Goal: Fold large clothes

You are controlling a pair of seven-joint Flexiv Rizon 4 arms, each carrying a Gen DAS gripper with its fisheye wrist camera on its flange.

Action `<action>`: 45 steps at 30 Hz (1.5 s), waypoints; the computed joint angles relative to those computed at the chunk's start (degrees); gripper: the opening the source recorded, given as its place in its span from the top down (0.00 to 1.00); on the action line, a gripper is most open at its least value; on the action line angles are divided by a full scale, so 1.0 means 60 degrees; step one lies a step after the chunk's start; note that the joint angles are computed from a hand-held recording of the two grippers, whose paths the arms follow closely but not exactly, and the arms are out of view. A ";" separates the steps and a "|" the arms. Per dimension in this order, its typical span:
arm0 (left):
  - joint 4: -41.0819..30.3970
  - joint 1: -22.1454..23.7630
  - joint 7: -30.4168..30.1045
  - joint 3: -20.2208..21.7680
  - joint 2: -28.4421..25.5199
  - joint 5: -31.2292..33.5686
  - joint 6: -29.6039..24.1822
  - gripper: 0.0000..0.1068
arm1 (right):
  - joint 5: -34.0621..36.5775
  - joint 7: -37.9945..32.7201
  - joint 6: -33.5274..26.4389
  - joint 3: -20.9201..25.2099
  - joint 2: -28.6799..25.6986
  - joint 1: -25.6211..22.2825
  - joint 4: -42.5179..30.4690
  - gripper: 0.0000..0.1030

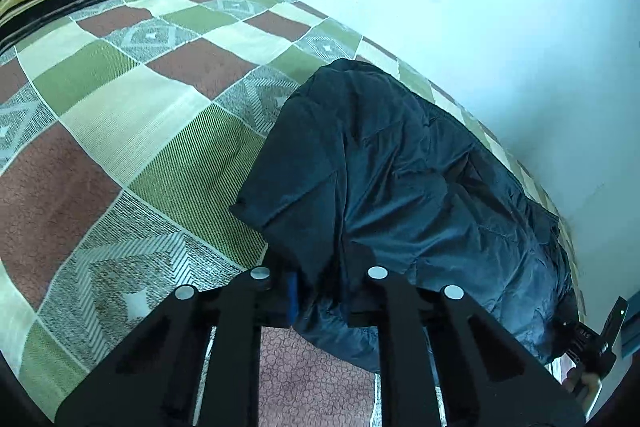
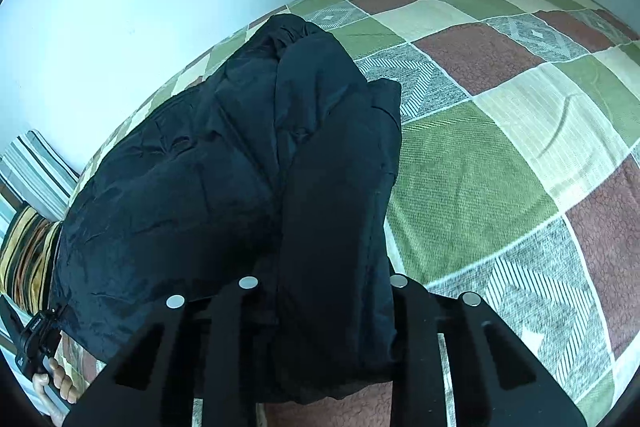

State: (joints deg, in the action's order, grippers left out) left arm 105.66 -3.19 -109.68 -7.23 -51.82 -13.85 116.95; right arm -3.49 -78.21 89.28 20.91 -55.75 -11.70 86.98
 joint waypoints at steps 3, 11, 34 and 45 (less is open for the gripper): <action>0.0316 0.0017 0.0016 0.0030 0.0216 0.0133 0.0180 0.90 | 0.0071 -0.0108 0.0081 0.0256 0.0151 -0.0187 0.0284 0.76; 0.1844 0.0064 -0.0146 0.0155 0.1171 0.0368 0.0702 0.90 | 0.0187 -0.0435 0.0442 0.1046 0.0774 -0.0697 0.1679 0.76; 0.5599 0.0872 -0.1090 0.0593 0.2620 0.1589 0.2285 0.89 | -0.1804 0.0814 0.2222 0.1436 0.1764 -0.1158 0.4944 0.75; 0.5914 0.1544 -0.1166 0.0381 0.3188 0.2243 0.1422 0.59 | -0.1796 0.2054 0.2380 -0.0879 0.3085 0.0882 0.5832 0.58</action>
